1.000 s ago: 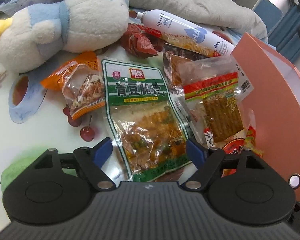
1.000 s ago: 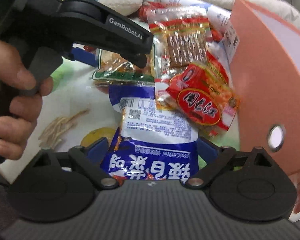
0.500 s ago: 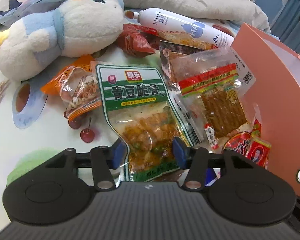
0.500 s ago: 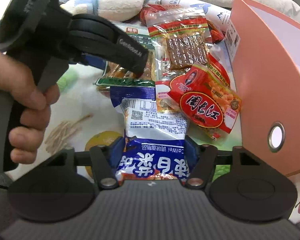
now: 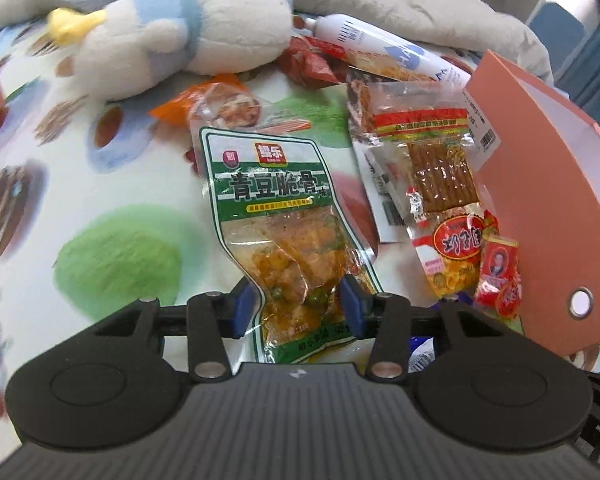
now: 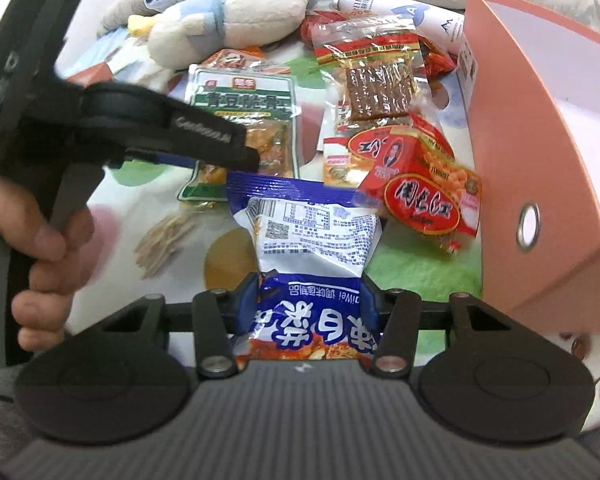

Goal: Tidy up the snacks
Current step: 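Close the right tool on the blue bag while the left tool grips the green bag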

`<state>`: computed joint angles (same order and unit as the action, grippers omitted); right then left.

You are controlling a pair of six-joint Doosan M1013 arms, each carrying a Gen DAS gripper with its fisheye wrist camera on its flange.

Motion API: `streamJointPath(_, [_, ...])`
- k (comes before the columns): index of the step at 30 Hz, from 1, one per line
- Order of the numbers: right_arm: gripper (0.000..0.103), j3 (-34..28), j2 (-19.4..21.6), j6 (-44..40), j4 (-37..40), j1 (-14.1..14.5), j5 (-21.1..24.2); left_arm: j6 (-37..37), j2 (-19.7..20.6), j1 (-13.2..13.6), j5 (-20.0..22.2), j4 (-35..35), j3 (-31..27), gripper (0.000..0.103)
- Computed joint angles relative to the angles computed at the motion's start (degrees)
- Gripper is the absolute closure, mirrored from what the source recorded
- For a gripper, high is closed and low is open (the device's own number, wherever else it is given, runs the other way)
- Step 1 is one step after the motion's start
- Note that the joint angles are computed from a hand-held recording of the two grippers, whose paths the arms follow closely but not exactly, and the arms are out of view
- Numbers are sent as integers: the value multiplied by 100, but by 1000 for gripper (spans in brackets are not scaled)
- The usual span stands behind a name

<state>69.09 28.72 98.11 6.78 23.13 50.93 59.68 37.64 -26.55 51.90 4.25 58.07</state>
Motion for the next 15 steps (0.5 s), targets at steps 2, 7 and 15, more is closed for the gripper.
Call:
streamJointPath(2, [51,75,-60,-93,178,-9,-68,-225,-134,-18,-71,100,181,52])
streamJointPath(7, [51,201,-195,-79,212,29,-163,-741,-484,-68,-263,405,655,52])
streamJointPath(15, [51,413,-449,-107,104,78,-475,-1193,-919,-133,-511,568,1172,63])
